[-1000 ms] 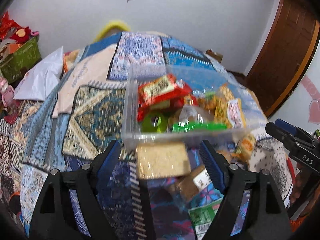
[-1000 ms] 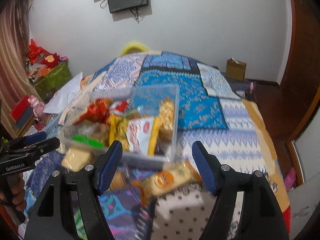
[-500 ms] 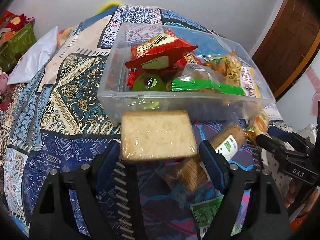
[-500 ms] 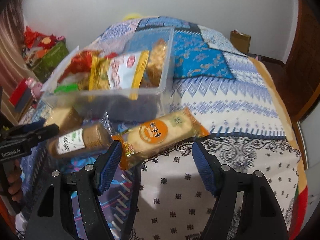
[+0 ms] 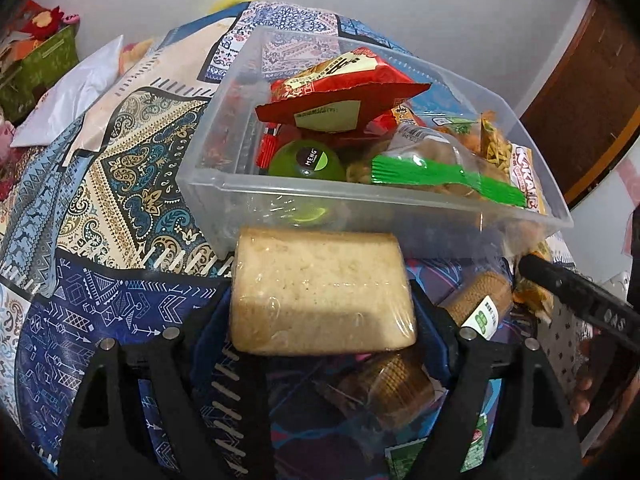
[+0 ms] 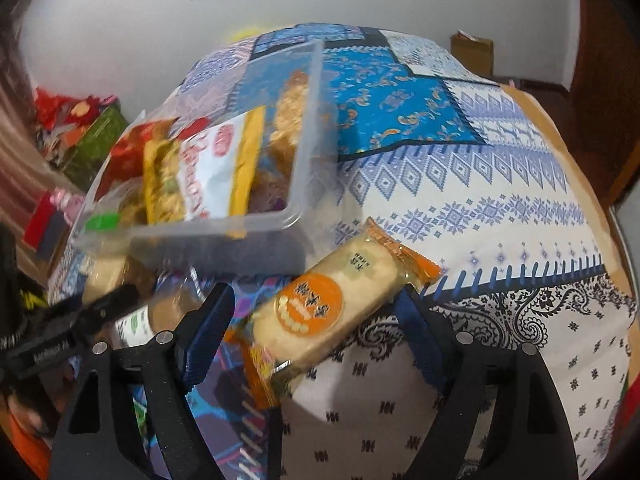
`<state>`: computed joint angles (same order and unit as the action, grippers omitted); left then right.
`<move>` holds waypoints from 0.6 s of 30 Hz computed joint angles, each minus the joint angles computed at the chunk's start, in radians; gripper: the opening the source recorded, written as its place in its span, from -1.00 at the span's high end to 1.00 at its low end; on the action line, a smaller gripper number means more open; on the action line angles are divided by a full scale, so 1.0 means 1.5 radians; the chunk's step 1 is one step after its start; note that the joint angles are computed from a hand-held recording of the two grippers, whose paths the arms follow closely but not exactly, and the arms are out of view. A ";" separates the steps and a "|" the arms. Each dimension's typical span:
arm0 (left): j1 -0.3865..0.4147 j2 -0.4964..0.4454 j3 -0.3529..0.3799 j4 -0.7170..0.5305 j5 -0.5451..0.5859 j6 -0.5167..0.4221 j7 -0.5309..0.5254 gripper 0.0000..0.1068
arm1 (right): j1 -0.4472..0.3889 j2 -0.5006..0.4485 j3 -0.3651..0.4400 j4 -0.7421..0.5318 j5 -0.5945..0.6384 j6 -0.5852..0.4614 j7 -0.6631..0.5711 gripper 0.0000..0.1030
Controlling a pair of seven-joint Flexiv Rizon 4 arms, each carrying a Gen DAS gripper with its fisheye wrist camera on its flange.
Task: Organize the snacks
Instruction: 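Grasp the wrapped bread slice with the left tool while the right tool grasps the orange-labelled cake, then drop the bread slice into the box with the left tool while the right tool drops the cake in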
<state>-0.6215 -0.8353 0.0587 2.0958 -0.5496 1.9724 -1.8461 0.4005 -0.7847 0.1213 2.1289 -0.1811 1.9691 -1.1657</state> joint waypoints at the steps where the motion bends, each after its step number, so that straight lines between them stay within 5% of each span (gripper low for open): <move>1: -0.008 0.001 0.005 0.003 -0.004 0.002 0.000 -0.51 | 0.015 0.001 -0.014 -0.001 0.010 -0.001 -0.001 -0.54; 6: -0.035 0.004 0.023 0.021 -0.027 0.017 0.003 -0.50 | 0.074 0.007 -0.069 0.010 0.047 -0.002 -0.022 -0.24; 7: -0.039 0.005 0.025 0.024 -0.033 0.019 0.006 -0.50 | 0.088 0.008 -0.082 0.014 0.057 0.002 -0.030 -0.05; 10: -0.069 0.010 0.042 0.039 -0.062 0.027 0.020 -0.49 | 0.059 0.011 -0.060 0.021 0.053 0.009 -0.042 0.26; 18: -0.107 0.028 0.042 0.074 -0.129 0.064 0.066 -0.48 | 0.089 0.030 -0.081 0.072 0.107 0.064 -0.082 0.39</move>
